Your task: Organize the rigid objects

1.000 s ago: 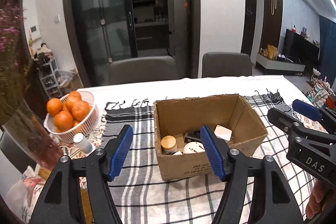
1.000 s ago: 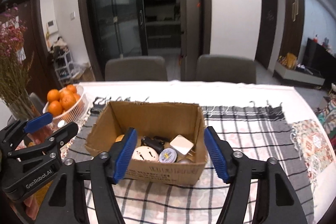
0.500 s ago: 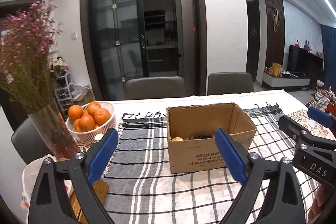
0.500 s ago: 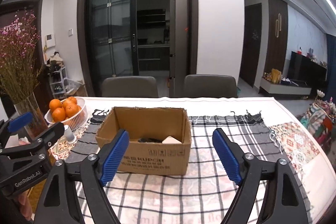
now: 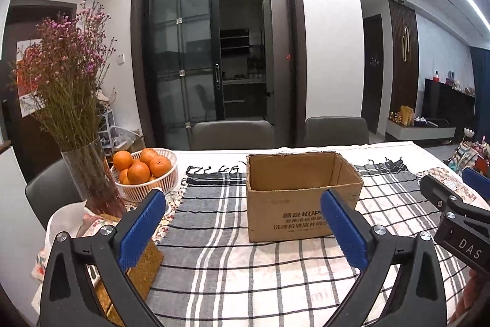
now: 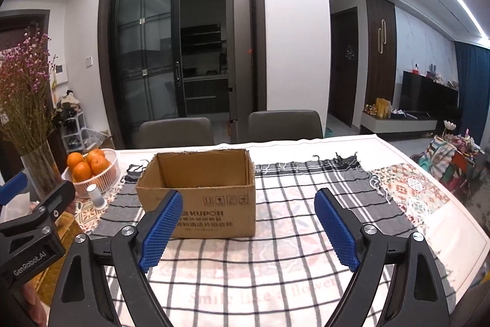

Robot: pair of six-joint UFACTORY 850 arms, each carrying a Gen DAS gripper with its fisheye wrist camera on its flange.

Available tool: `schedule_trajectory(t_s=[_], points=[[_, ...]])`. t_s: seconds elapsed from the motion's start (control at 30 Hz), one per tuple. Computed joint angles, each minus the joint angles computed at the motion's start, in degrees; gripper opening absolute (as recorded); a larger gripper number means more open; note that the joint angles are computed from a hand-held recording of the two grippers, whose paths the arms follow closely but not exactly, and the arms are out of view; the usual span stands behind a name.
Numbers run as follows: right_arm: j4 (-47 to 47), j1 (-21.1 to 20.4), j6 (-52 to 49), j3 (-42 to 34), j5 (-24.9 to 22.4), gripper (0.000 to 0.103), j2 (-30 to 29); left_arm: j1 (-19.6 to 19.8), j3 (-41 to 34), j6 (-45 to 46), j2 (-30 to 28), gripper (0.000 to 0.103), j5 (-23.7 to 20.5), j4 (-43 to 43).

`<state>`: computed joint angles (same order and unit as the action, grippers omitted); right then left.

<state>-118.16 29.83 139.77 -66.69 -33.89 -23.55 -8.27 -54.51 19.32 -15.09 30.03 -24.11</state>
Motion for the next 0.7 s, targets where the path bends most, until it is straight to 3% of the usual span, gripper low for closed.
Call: schedule_trajectory(t_s=[0.2, 0.7], points=[[-0.05, 1.07, 0.93, 2.47, -2.39, 0.089, 1.46, 0.01, 2.27, -2.47, 1.4, 0.103, 0.77, 1.47], [-1.58, 1.76, 3.65, 5.68, -2.91, 0.089, 3.54, -0.37, 6.16, -3.1, 4.01, 0.103, 3.28, 0.99]])
